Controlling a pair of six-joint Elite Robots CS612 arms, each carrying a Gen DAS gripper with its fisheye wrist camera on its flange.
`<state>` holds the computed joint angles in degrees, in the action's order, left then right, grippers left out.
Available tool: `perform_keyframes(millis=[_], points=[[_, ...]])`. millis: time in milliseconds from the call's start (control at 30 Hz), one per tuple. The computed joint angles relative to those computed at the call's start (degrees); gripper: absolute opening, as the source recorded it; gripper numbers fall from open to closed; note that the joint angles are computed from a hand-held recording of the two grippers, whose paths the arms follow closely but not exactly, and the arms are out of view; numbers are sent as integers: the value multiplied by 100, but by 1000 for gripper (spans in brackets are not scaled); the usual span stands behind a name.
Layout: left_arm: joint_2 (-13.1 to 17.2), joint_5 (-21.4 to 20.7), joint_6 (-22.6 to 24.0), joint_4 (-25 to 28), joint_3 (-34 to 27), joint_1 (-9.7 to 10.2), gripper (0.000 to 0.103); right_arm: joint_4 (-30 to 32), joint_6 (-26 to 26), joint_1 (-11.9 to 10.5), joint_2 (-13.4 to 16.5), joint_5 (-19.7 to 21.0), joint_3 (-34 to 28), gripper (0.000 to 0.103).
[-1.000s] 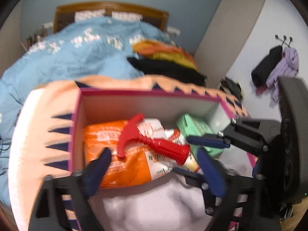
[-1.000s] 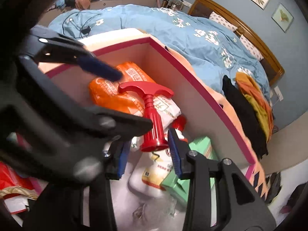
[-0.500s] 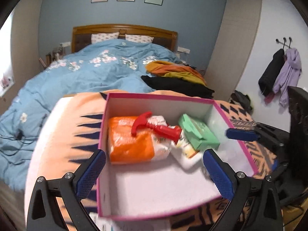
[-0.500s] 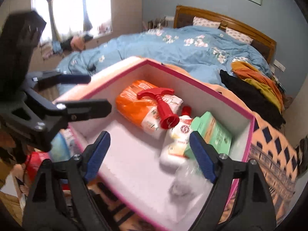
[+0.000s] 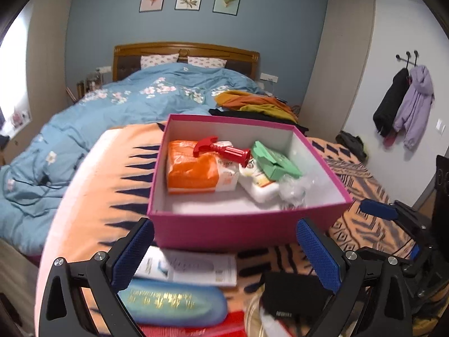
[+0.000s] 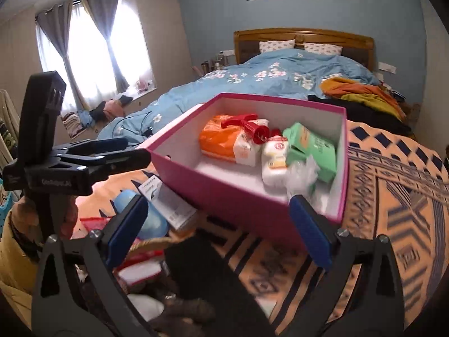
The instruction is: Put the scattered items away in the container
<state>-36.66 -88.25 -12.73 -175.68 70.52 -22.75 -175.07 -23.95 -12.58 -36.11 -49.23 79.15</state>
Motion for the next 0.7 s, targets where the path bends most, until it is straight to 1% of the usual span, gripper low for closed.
perform_keyframes(millis=[67,167,200,267,433,567,700], points=[[-96,237,77,-152,227,-79,103,-248,141,-20,-49,-44,186,101],[-223,561,179,-394,553,-188,103,-775,367,-30,-114,-239,512,101],[-251,646,210,-446,632,-216,103,-814,398,-31,-127,-263,566,101],[-292,709,199,-456,729,-246,103,-834,444,-34,-150,-292,654,101],[-388,901,162,-697,982,-304,103,-941,558,-40,-176,-369,793,101],[-458,973,135,-680,1110,-349,103,-858,585,-41,-197,-438,838,101],[-560,1044,179,-738,1323,-431,103,-785,618,-74,-265,-303,948,101]])
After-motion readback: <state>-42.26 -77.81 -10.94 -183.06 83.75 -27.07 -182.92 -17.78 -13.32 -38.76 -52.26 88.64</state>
